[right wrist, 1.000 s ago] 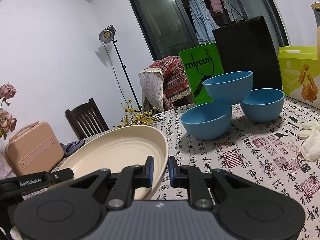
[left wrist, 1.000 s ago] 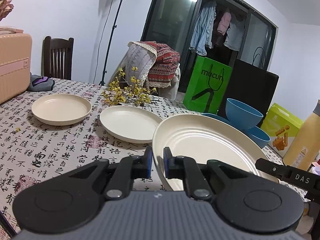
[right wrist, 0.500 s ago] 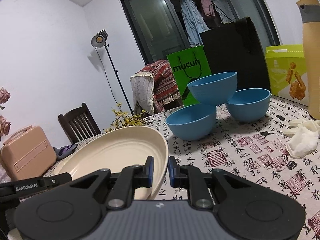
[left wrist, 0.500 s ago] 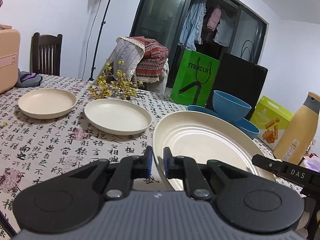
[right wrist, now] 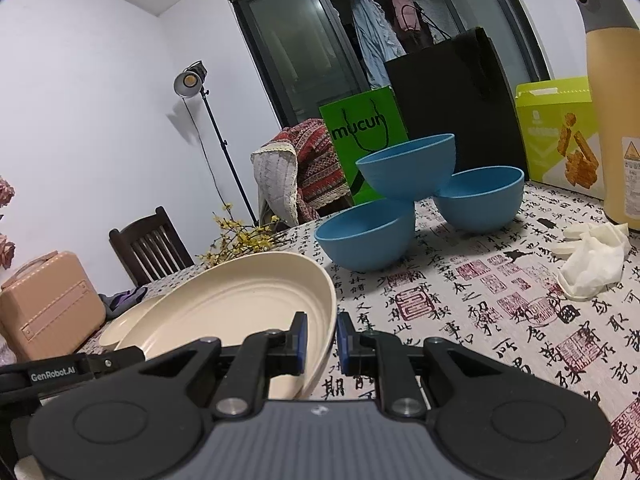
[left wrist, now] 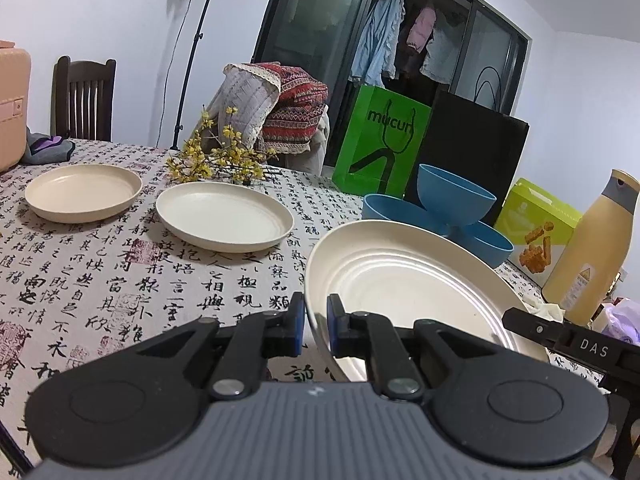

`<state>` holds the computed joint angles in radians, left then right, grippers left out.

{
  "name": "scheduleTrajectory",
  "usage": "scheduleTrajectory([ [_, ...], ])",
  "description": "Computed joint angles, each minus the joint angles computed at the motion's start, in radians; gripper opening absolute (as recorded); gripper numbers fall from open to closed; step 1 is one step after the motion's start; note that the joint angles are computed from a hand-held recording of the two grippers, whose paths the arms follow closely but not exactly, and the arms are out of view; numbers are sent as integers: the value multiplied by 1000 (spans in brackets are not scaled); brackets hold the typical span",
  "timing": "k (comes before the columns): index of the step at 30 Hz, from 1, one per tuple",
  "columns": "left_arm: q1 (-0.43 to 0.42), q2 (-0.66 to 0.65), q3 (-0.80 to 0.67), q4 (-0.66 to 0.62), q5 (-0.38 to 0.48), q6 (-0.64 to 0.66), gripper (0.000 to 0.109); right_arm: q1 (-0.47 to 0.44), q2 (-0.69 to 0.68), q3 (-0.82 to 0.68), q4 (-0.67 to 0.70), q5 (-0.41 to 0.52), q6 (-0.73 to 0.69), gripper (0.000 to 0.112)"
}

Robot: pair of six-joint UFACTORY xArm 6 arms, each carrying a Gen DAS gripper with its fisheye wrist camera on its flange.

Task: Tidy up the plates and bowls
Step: 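Carry the cream plate with both grippers and lower it toward the tablecloth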

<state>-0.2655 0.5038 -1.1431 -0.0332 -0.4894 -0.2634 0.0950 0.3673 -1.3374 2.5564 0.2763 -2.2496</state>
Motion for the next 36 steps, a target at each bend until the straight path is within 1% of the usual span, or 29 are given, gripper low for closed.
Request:
scheduleTrajectory([
  [19, -4, 31, -14, 61, 31, -46, 11, -22, 7, 31, 10, 7, -2, 15],
  [36, -15, 55, -30, 38, 65, -20, 11, -24, 43, 18, -23, -12, 49, 15],
])
